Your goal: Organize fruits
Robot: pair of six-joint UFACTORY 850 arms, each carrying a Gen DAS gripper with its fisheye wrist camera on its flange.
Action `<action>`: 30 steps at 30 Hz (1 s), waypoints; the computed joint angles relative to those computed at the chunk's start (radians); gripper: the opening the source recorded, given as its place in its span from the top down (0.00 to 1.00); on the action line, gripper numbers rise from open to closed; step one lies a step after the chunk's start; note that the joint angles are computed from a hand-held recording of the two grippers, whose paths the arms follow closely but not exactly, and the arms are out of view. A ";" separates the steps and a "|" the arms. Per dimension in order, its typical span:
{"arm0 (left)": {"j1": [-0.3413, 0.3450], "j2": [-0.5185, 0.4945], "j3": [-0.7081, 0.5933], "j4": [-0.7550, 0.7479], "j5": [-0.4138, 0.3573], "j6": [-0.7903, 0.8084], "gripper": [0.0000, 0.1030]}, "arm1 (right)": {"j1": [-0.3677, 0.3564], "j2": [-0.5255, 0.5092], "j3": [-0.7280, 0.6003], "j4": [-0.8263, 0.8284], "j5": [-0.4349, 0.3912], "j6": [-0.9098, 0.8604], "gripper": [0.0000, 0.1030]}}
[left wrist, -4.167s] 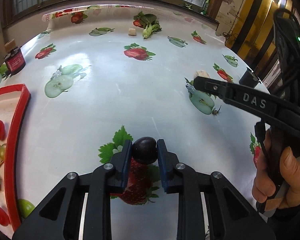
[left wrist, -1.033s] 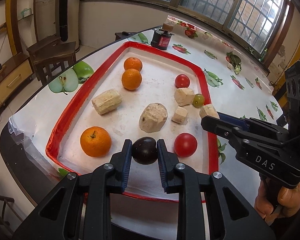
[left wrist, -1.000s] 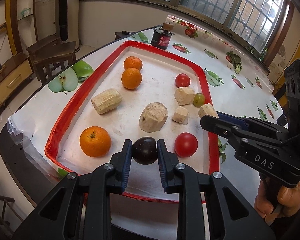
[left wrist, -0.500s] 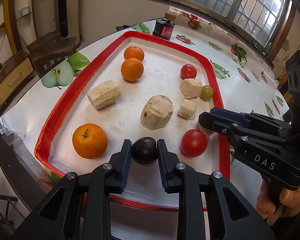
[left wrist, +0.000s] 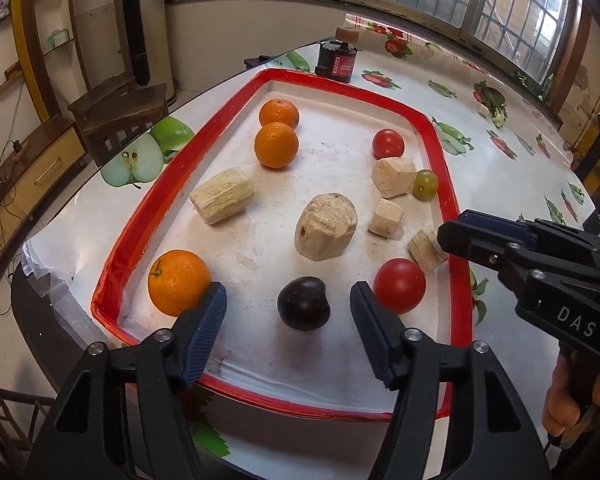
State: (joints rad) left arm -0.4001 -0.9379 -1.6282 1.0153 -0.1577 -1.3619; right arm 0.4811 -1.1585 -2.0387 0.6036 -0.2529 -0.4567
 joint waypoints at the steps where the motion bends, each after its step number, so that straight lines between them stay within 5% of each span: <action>1: -0.001 0.006 0.008 0.049 0.001 -0.046 0.38 | -0.002 0.011 0.017 0.017 0.008 -0.020 0.71; 10: -0.026 0.055 0.072 0.340 -0.054 -0.284 0.32 | -0.030 0.106 0.165 0.319 0.043 -0.378 0.63; 14: -0.042 0.086 0.117 0.477 -0.090 -0.404 0.28 | -0.037 0.137 0.213 0.441 0.047 -0.551 0.38; 20: -0.063 0.125 0.175 0.623 -0.136 -0.515 0.21 | -0.025 0.176 0.268 0.382 0.065 -0.616 0.23; 30: -0.073 0.161 0.224 0.649 -0.170 -0.569 0.20 | 0.001 0.219 0.347 0.329 0.088 -0.720 0.18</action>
